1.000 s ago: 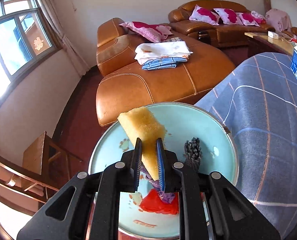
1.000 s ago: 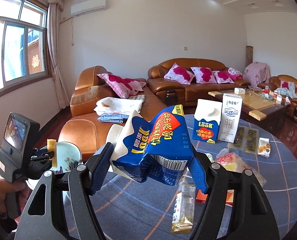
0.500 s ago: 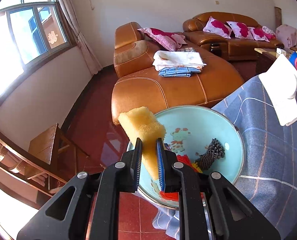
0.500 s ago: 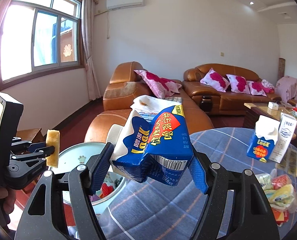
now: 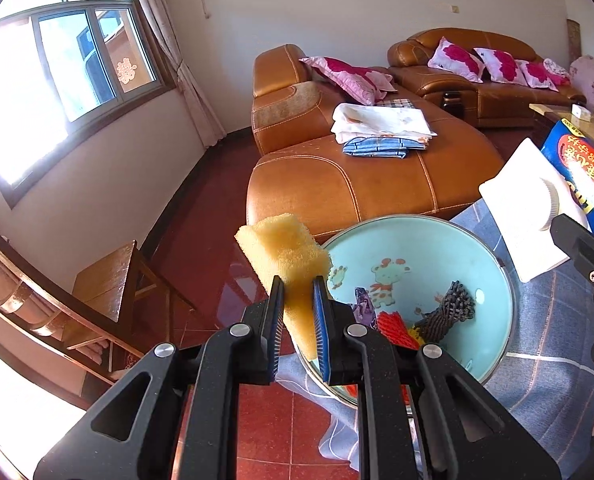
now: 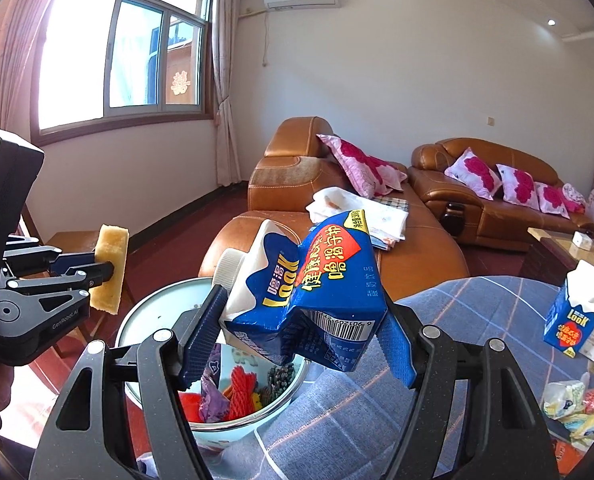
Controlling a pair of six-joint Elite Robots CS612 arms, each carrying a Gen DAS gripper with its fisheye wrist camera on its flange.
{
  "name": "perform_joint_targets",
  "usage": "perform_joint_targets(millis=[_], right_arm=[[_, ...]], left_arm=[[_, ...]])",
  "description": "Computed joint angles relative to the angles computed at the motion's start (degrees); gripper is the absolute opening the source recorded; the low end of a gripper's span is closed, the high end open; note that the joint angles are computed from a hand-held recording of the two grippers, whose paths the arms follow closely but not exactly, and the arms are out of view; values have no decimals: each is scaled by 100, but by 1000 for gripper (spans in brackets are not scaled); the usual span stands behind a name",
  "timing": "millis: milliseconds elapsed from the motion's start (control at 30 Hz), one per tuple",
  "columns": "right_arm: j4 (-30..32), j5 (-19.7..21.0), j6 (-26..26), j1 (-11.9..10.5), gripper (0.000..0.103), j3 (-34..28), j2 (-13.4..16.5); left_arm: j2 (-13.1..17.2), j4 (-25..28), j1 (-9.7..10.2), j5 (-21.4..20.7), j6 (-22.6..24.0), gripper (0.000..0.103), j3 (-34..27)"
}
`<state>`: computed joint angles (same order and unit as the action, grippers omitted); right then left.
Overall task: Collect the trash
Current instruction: 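Carry the yellow sponge and milk carton over the teal bucket, then open both tools to drop the sponge and carton into the bucket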
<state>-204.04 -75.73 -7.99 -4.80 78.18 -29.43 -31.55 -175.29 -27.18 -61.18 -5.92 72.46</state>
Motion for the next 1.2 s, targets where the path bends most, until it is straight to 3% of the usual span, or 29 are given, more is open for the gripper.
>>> perform_joint_targets(millis=[1033, 1200], right_arm=[[376, 154, -326, 13, 70, -145, 37], [462, 331, -366, -3, 71, -152, 33]], left_arm=[[10, 78, 38, -109, -26, 15, -32], [13, 125, 49, -255, -6, 19, -40]])
